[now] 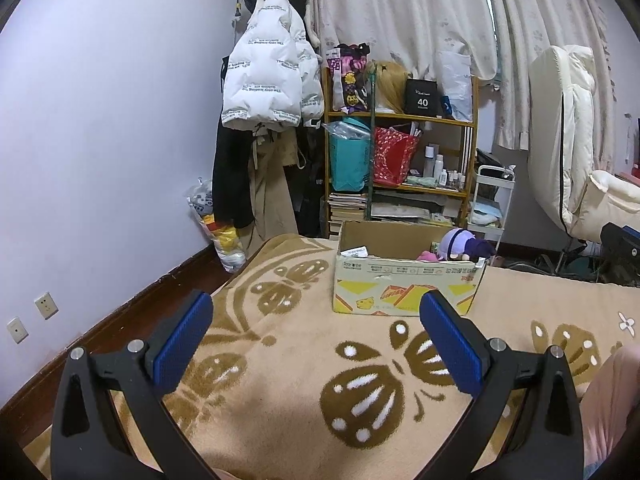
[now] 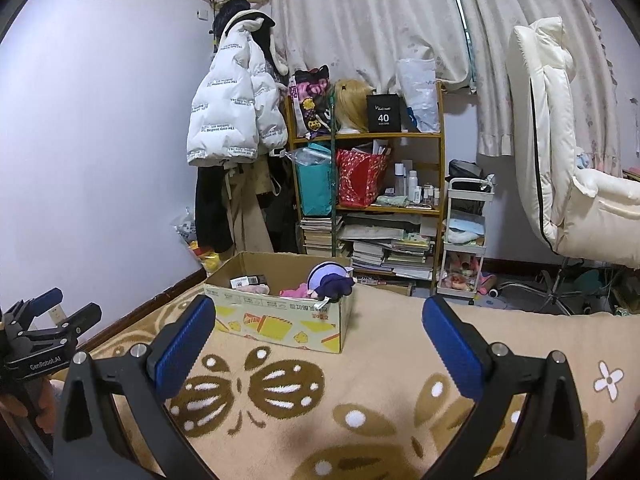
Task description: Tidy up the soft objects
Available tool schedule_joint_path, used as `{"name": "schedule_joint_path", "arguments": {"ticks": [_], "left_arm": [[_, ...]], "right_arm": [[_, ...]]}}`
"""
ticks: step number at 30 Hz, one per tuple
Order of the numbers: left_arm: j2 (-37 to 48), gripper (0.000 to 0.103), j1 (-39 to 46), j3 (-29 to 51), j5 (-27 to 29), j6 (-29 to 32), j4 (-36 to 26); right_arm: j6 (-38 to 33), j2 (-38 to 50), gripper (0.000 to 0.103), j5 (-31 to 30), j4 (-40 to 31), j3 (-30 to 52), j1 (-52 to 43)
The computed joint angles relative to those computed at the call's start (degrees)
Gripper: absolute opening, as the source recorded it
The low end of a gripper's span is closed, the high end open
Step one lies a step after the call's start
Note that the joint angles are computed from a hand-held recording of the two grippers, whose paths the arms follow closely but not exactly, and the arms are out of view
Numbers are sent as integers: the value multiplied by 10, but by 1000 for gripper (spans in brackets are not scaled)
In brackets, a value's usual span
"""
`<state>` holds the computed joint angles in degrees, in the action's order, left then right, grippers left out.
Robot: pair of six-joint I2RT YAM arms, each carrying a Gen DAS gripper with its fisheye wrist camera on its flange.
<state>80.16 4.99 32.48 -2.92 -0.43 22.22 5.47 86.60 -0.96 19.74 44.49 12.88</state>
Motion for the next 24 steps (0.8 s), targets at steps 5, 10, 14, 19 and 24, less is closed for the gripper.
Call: {"name": "schedule_joint_path", "arguments": {"ticks": [5,10,14,19,24], "left_arm": [[-1,102,0,-2,3,2,1],[-5,102,4,-7,12,5,3],[-6,102,5,-7,14,4,1],[-12,102,1,-10,20,7,-3],[-18,102,-5,-15,7,2,-2]], "right_arm": [[0,5,103,-1,-5,5,-1],[1,8,103,0,-10,10,-1],[0,9,103,-1,-11,11,0],[-2,13,103,-5,-12,13,-3],[-4,14,103,-8,-10,12,-6]]}}
